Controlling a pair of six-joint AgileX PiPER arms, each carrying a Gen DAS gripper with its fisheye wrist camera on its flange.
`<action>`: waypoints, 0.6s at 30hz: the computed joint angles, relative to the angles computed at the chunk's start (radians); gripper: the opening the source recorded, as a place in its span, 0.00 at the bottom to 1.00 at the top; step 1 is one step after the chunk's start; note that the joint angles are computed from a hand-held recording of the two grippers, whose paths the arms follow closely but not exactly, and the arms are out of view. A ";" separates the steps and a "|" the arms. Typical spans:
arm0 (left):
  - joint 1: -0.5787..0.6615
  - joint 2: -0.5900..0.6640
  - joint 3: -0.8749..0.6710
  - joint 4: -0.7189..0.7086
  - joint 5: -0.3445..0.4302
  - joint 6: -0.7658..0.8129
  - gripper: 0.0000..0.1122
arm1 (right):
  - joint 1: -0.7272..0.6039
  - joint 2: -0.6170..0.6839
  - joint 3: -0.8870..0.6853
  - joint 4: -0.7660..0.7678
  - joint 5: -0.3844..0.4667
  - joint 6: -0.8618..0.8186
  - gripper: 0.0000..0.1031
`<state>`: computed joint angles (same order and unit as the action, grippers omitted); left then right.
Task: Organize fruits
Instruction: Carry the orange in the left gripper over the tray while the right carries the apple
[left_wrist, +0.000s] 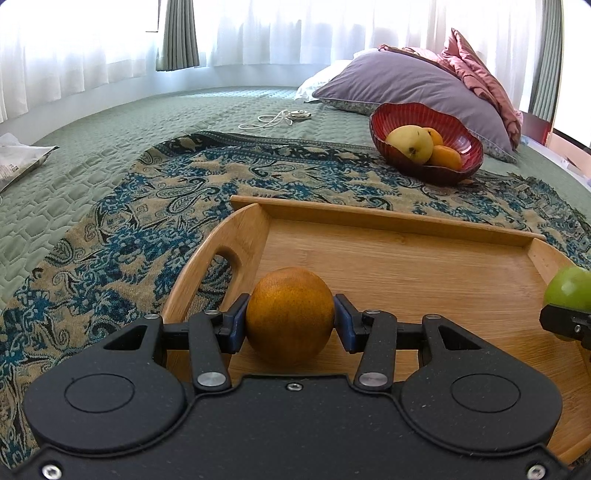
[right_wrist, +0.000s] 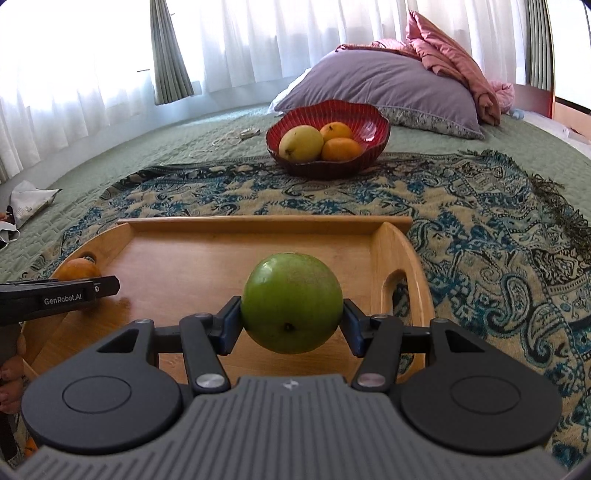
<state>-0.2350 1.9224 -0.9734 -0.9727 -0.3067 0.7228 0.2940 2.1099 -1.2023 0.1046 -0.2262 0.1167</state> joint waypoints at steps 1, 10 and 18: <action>0.001 0.000 -0.001 0.001 0.002 -0.001 0.40 | 0.001 0.002 -0.005 0.011 0.008 -0.011 0.58; -0.001 0.003 -0.003 -0.008 -0.001 0.011 0.41 | 0.003 0.022 -0.043 -0.033 0.063 0.035 0.58; 0.002 0.005 -0.007 0.001 0.010 0.010 0.44 | 0.005 0.022 -0.045 0.000 0.066 0.006 0.60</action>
<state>-0.2333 1.9274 -0.9802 -0.9721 -0.2967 0.7324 0.2993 2.1314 -1.2475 0.1050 -0.1606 0.1222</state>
